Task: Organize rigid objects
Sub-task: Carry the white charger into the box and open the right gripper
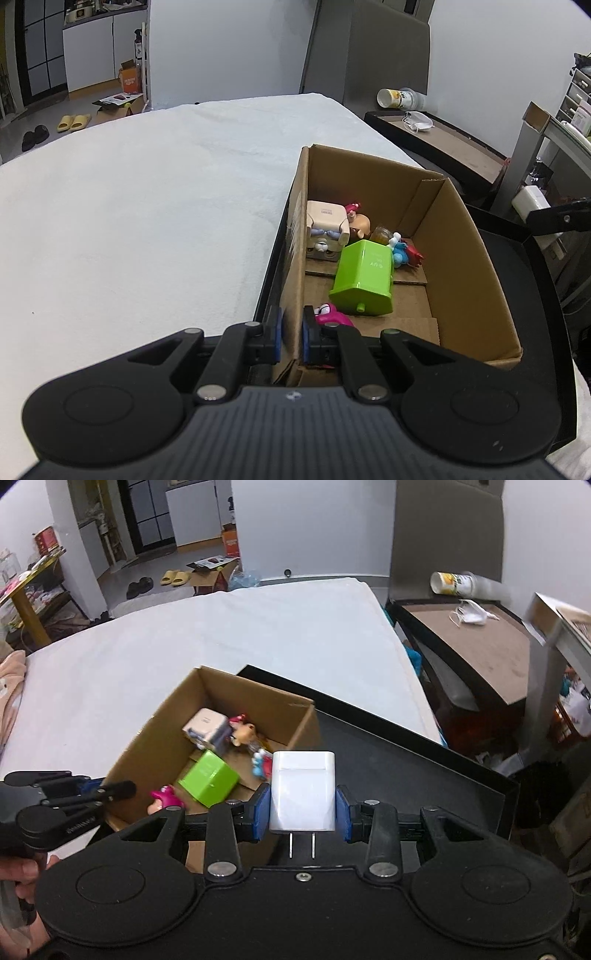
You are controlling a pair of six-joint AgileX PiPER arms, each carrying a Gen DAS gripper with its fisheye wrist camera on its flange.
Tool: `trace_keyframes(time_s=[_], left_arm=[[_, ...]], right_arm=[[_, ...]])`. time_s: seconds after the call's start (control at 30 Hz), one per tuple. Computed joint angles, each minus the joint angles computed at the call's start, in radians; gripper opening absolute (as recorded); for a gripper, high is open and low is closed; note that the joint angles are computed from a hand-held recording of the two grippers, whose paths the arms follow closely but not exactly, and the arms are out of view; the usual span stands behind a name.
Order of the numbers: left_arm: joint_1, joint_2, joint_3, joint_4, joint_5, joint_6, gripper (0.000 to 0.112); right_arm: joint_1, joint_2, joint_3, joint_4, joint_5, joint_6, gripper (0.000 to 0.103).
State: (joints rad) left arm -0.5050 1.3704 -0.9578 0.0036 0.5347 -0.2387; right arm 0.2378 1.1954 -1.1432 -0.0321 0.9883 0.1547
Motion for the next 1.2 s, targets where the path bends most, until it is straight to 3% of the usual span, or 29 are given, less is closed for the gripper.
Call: trace_keyframes(time_s=[0.5, 0.93, 1.2], left_arm=[[0.096, -0.003, 0.025, -0.247, -0.022, 0.270, 0.010], [0.179, 0.017, 0.029, -0.443, -0.023, 0.522, 0.010], [0.171, 0.007, 0.041, -0.443, -0.039, 0.532, 0.011]], right_arm=[[0.214, 0.143, -0.114, -0.116, 0.029, 0.184, 0.036], [0.302, 0.247, -0.149, -0.181, 0.047, 0.264, 0.036], [0.335, 0.275, -0.158, -0.262, 0.059, 0.320, 0.041]])
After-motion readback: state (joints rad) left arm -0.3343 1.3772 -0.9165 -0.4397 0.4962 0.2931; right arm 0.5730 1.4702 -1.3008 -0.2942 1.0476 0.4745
